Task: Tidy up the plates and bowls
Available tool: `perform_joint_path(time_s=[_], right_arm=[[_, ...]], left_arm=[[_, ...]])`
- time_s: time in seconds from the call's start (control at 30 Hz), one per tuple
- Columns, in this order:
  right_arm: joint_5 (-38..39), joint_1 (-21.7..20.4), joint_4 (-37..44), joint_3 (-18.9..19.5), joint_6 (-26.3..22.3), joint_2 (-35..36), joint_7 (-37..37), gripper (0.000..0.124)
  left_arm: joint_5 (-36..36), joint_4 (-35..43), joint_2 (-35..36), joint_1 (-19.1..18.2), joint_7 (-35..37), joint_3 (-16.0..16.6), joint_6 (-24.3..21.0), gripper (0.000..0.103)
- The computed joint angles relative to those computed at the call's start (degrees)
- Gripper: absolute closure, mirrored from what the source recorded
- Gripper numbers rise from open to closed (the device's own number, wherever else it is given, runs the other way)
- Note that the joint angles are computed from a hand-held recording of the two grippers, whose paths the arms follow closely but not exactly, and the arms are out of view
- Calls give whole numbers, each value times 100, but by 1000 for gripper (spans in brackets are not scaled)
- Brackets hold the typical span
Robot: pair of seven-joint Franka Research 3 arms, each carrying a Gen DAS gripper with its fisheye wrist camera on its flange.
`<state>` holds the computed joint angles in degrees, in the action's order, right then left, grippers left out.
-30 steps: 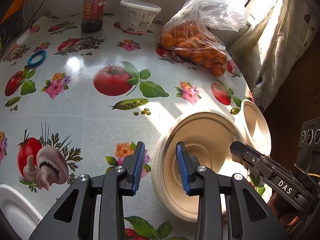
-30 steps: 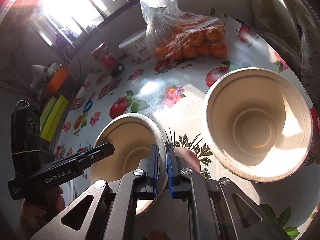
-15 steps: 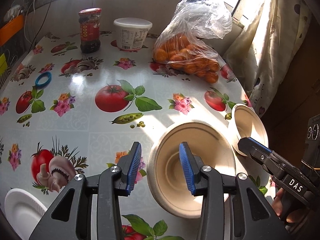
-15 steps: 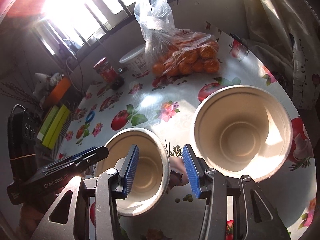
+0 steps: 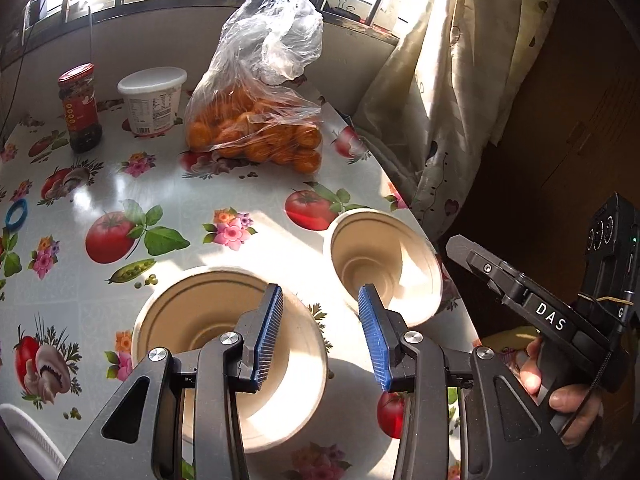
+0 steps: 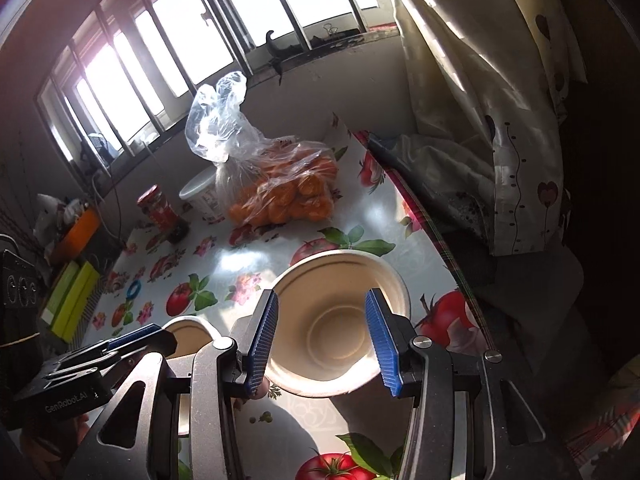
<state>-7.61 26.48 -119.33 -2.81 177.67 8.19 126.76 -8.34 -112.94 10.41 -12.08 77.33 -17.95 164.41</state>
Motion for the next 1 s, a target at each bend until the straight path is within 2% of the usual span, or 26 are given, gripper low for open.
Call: perform_joint_path(time_s=[0.13, 0.3, 0.57, 0.73, 0.9, 1.0], right_arm=[[270, -217, -21, 96, -170, 16, -235, 79], [419, -372, 18, 151, -280, 145, -478, 80], [1289, -639, 215, 449, -380, 416, -1307, 92], [2003, -855, 334, 742, -407, 547, -1952, 101], [2236, -792, 402, 688, -467, 603, -2189, 106], [2587, -953, 475, 885, -559, 650, -2564, 111]], left_arm=[[360, 386, 318, -199, -399, 87, -262, 62], [569, 660, 558, -233, -642, 69, -405, 62], [1016, 1135, 935, -339, -1283, 216, -689, 62], [1004, 1284, 1078, -273, -1212, 104, -751, 62], [1021, 1386, 1178, -286, -1295, 113, -808, 62], [1030, 1447, 1239, -279, -1321, 110, -852, 62]])
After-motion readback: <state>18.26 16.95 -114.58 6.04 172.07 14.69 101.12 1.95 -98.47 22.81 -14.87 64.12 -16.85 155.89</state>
